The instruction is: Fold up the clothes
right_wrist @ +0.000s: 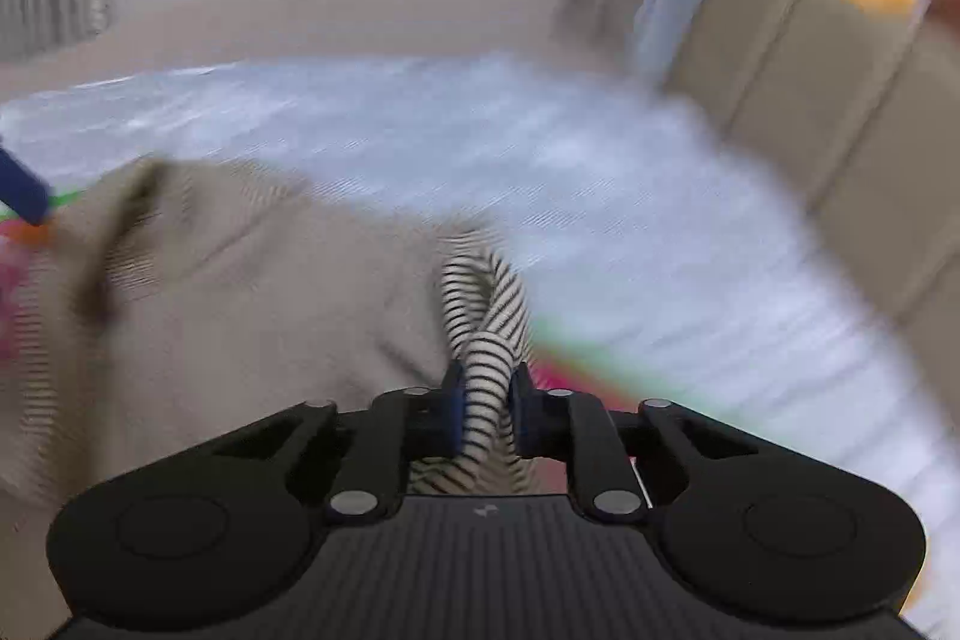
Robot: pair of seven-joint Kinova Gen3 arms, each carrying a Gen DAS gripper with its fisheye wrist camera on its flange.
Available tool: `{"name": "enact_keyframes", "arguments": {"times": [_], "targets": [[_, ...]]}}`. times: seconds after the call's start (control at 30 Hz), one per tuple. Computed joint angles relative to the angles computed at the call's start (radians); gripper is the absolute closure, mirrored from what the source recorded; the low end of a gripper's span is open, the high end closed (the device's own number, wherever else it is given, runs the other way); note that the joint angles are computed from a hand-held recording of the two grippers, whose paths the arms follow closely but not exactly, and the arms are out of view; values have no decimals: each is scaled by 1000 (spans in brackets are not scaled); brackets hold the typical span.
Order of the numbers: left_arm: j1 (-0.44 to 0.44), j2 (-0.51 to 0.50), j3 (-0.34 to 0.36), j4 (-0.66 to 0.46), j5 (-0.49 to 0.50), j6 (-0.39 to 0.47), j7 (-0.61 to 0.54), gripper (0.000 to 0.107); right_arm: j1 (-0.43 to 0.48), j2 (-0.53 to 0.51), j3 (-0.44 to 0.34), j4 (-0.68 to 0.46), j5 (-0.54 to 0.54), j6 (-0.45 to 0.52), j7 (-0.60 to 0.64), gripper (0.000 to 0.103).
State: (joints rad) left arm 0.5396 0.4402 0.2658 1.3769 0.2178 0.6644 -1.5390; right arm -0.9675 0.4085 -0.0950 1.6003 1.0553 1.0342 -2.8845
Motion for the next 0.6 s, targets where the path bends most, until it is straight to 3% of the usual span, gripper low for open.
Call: {"name": "enact_keyframes", "arguments": {"times": [0.13, 0.27, 0.3, 0.33, 0.4, 0.47, 0.53, 0.6], "targets": [[-9, 5, 29, 43, -28, -99, -134, 13, 61, 30, 46, -6, 27, 33, 14, 93], [56, 101, -22, -53, -82, -63, -104, 13, 189, 137, -24, -28, 47, 40, 90, 91], [70, 122, -39, -80, -93, -45, -78, 13, 206, 147, -30, -25, 51, 35, 80, 84], [87, 140, -60, -107, -108, -26, -47, 13, 205, 138, -17, -11, 54, 18, 53, 80], [117, 175, -101, -157, -142, 6, 21, 13, 147, 93, 60, 30, 54, -24, -28, 60], [135, 190, -126, -176, -174, 18, 74, 13, 75, 31, 114, 78, 57, -37, -110, 54], [148, 191, -145, -176, -208, 19, 116, 13, 32, -44, 94, 149, 103, -44, -179, 53], [155, 188, -157, -172, -237, 25, 153, 13, 38, -132, 10, 219, 123, -85, -200, 52]]}}
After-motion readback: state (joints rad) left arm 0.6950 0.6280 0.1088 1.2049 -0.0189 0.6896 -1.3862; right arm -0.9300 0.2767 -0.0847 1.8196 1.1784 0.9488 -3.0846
